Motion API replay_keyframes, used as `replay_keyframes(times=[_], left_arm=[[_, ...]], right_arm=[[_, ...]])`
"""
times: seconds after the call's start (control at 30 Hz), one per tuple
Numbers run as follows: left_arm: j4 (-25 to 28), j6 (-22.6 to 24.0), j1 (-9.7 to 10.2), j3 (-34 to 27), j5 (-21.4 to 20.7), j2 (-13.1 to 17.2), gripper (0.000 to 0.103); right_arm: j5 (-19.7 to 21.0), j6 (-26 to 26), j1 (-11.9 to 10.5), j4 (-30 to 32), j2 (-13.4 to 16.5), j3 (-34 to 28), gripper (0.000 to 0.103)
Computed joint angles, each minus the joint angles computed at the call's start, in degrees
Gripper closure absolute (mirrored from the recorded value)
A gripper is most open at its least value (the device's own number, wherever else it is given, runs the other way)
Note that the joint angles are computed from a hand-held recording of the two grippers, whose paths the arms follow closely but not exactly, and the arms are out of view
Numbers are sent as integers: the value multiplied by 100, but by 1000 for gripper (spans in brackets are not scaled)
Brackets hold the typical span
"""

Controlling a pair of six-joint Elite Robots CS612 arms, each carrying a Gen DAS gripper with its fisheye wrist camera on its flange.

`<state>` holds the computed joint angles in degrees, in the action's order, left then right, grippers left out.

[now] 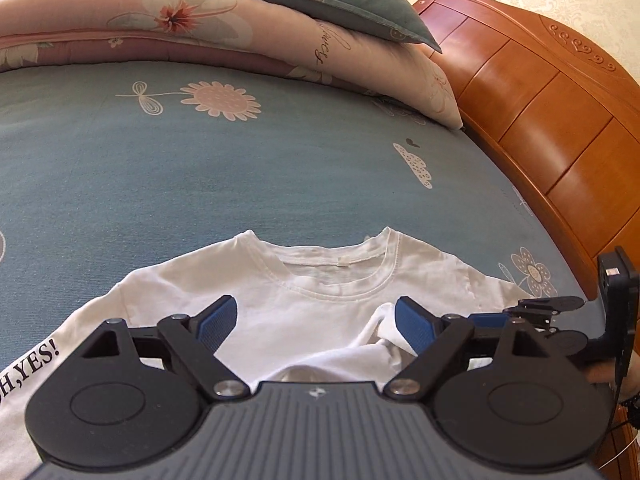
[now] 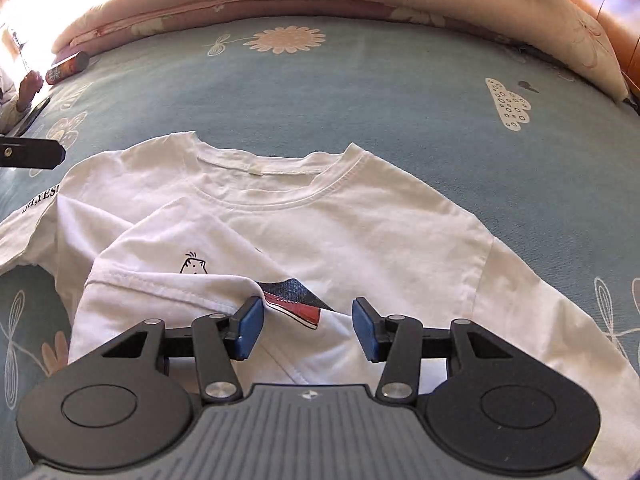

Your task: Fold clothes

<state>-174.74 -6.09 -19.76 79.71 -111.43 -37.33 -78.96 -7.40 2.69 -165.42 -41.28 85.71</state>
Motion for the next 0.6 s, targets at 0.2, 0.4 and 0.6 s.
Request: replay_keyframes(times=[0.2,0.4,0.6], left_arm=[[157,1203,-185,588,128,-363,17],[791,1313,-263,1000,-331,-539,17],[580,103,-252,1081,-370,-364,17]], right_arm=[[-162,-78,-44,-189,-38,137,45],[-261,102,-81,-158,-16,86,45],[-50,-48,-142,-1108,-300,507,45]])
